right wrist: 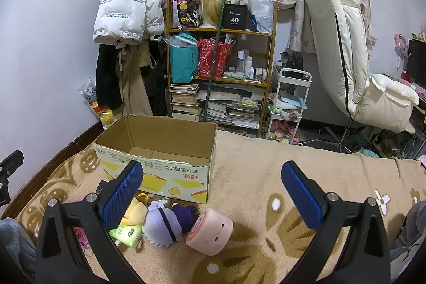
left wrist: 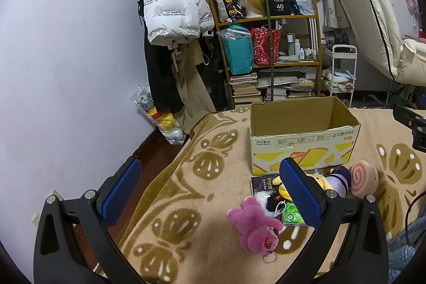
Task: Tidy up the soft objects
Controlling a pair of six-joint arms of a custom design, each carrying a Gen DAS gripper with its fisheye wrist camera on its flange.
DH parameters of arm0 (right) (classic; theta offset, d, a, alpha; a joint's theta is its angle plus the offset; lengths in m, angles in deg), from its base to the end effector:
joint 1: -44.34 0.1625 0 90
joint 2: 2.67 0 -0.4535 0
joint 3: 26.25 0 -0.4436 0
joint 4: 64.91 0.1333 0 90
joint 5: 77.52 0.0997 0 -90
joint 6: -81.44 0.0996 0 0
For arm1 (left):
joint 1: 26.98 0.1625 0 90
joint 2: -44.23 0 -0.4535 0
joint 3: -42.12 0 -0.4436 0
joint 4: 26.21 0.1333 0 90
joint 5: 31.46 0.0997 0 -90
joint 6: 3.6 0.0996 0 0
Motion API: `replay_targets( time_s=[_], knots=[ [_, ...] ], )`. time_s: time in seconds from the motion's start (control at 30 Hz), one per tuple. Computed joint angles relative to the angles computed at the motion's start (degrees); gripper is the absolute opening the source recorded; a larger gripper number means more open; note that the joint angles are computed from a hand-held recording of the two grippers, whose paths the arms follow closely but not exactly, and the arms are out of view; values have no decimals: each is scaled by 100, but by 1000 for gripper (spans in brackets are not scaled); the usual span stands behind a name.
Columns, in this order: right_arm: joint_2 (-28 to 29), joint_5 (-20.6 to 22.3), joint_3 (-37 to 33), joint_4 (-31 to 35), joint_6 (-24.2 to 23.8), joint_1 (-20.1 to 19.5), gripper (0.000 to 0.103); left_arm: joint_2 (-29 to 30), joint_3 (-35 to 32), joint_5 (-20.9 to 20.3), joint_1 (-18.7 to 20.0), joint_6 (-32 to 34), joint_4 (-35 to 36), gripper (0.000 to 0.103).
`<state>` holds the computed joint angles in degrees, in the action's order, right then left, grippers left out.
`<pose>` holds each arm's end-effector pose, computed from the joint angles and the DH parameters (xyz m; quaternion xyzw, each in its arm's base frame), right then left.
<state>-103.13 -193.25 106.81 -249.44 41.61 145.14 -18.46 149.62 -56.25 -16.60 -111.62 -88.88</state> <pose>0.1667 -0.3932 0.4152 0.2539 -0.8047 0.4377 0.3105 -0.4649 -0.3126 0.1451 0.1405 0.7379 -0.4676 0.4659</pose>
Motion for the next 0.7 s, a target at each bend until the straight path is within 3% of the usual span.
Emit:
replay_targets(
  time_s=[0.7],
  knots=[
    [7, 0, -8, 11, -7, -12, 103, 12, 42, -17, 12, -21, -1, 102]
  ],
)
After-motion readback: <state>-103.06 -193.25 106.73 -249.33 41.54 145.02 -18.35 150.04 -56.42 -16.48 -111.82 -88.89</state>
